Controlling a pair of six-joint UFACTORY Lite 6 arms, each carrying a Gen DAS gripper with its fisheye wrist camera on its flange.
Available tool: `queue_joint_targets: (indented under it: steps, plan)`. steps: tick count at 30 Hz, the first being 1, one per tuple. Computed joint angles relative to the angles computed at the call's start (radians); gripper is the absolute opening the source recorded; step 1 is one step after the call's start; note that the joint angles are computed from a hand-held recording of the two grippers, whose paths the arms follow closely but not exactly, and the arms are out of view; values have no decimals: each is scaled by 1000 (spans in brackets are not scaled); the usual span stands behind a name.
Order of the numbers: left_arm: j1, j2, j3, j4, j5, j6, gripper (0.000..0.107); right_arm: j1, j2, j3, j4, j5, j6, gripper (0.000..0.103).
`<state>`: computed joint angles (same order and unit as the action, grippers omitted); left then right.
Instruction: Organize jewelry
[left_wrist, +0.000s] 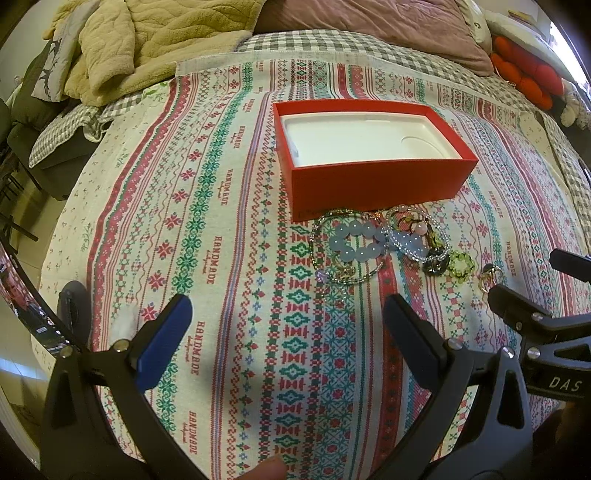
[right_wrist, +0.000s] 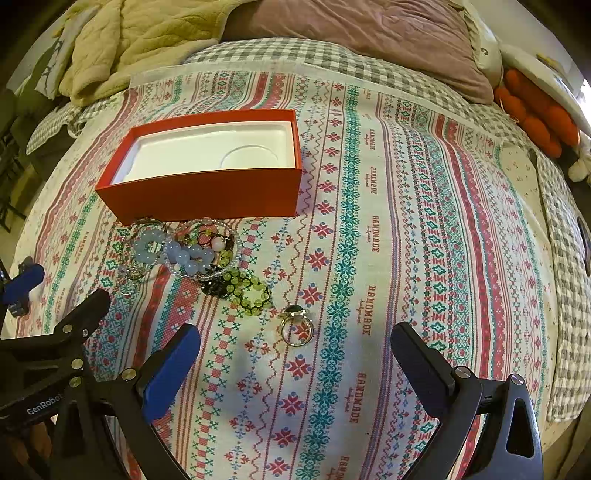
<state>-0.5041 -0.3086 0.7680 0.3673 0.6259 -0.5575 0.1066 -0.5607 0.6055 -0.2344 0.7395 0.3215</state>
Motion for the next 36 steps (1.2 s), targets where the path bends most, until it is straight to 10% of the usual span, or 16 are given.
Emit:
queue_joint_targets:
  steps: [36]
  plan:
    - [0, 27, 25, 61, 3, -27, 103, 15, 28, 41, -5, 10, 19, 103]
